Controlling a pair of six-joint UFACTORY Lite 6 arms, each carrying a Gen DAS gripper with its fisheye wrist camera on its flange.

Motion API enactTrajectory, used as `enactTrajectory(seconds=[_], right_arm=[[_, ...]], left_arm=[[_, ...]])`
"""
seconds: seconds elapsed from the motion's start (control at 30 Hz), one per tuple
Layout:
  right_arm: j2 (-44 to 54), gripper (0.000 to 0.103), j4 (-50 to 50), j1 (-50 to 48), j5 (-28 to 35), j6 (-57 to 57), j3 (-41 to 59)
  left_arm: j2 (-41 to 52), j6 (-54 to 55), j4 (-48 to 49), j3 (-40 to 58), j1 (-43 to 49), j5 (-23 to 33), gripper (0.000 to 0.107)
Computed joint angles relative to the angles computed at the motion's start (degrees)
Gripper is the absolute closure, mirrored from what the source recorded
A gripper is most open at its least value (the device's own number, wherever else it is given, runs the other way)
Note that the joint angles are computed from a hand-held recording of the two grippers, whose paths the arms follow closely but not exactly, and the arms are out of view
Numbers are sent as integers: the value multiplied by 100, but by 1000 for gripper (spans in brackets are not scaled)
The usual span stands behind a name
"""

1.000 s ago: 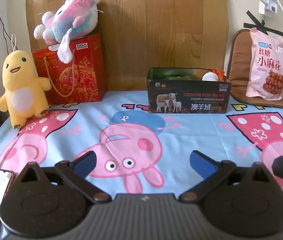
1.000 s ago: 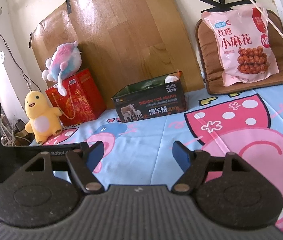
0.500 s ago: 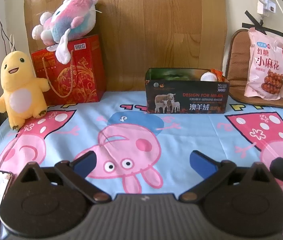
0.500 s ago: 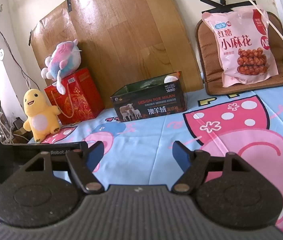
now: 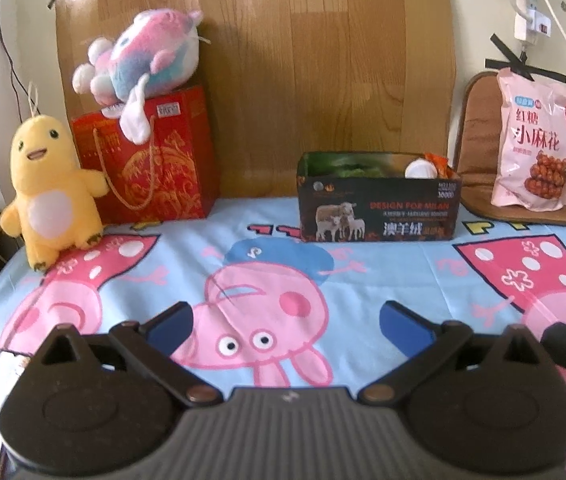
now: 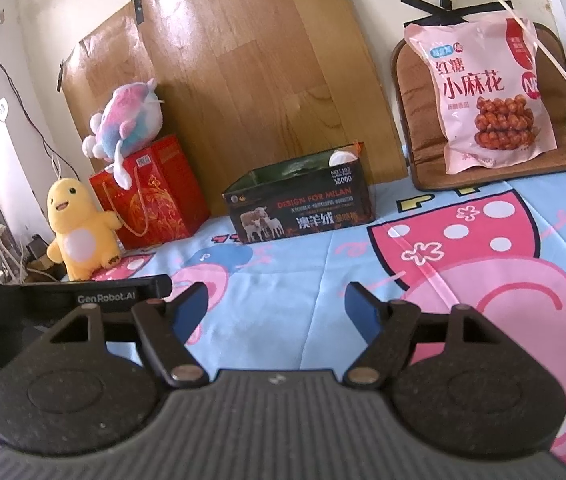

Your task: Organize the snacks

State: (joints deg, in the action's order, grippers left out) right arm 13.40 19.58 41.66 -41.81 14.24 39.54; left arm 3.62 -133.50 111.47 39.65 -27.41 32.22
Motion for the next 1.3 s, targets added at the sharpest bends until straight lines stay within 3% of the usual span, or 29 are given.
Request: enactTrajectory(seconds=[0.27, 0.5, 0.9, 1.3], right_arm=[[-69, 26, 141, 95, -62, -133, -79], [-108, 26, 168, 100, -118, -110, -148], [-145, 26, 186, 71, -145, -86, -227], [-169, 26, 94, -1, -177, 9, -301]], left_arm=[[-73, 26, 28, -24, -37, -15, 4], [-20, 198, -340, -23, -253, 590, 4], [-52, 478, -419, 205, -88, 120, 4], [136, 1092, -886, 628, -321, 120, 4]])
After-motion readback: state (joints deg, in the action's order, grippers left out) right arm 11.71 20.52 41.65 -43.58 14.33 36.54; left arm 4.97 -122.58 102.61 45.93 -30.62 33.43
